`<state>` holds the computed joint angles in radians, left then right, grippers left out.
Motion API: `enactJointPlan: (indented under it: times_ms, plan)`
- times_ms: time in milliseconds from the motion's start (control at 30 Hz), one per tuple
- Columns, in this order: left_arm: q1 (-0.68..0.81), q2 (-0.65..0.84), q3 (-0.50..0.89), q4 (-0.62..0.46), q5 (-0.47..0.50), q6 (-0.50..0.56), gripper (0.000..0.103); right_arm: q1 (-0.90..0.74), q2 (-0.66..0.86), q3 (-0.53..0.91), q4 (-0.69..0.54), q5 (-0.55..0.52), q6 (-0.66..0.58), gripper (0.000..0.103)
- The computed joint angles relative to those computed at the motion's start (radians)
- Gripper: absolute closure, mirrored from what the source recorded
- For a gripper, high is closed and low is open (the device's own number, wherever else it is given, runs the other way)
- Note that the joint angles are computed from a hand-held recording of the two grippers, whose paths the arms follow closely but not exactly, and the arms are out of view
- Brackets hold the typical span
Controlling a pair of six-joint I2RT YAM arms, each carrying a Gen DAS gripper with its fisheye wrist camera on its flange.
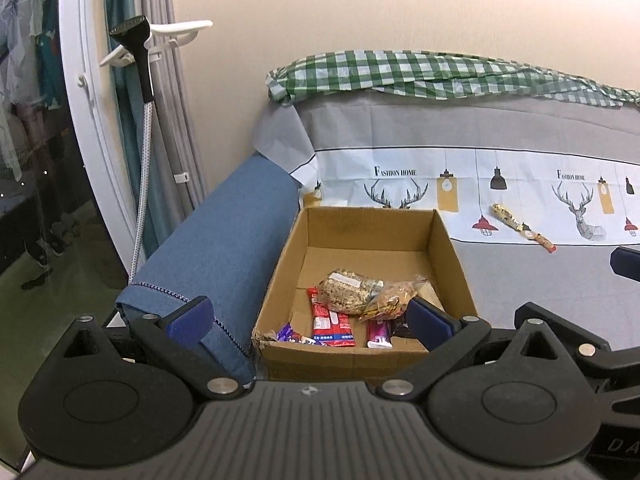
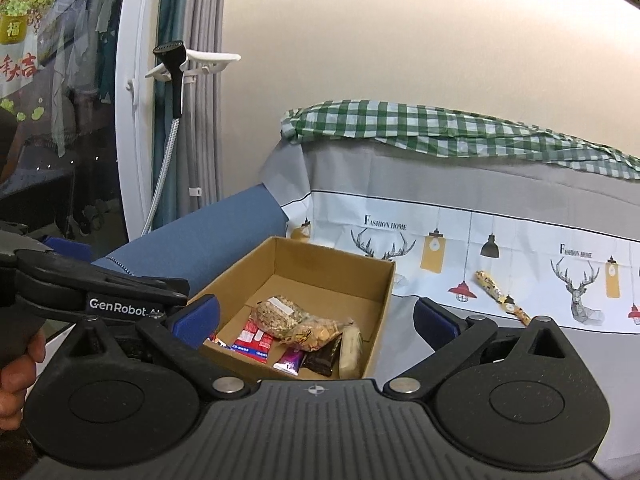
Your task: Organize snacks
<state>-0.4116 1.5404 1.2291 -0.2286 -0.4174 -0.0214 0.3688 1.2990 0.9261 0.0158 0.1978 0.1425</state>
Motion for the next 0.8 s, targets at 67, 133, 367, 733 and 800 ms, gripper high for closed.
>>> enactJointPlan:
  times_ms: [67, 133, 367, 733, 800]
  plan:
    - [-0.001, 0.001, 0.001, 0.0, -0.004, 0.001, 0.0, -0.001, -0.002, -0.001, 0.003, 0.001, 0.002, 0.001]
    - [0.001, 0.01, 0.009, -0.005, -0.001, 0.001, 0.0, 0.001, -0.004, -0.003, 0.002, 0.002, 0.003, 0.001]
    - [0.007, 0.044, 0.036, -0.015, 0.009, 0.014, 0.0, 0.0, 0.016, 0.015, -0.014, -0.005, 0.016, 0.001]
    - [0.002, 0.177, 0.152, -0.074, 0.025, 0.03, 0.0, -0.056, 0.069, 0.023, -0.012, -0.058, 0.033, 0.001]
    - [-0.005, 0.216, 0.193, -0.099, 0.026, 0.031, 0.0, -0.071, 0.081, 0.021, -0.002, -0.069, 0.034, 0.001]
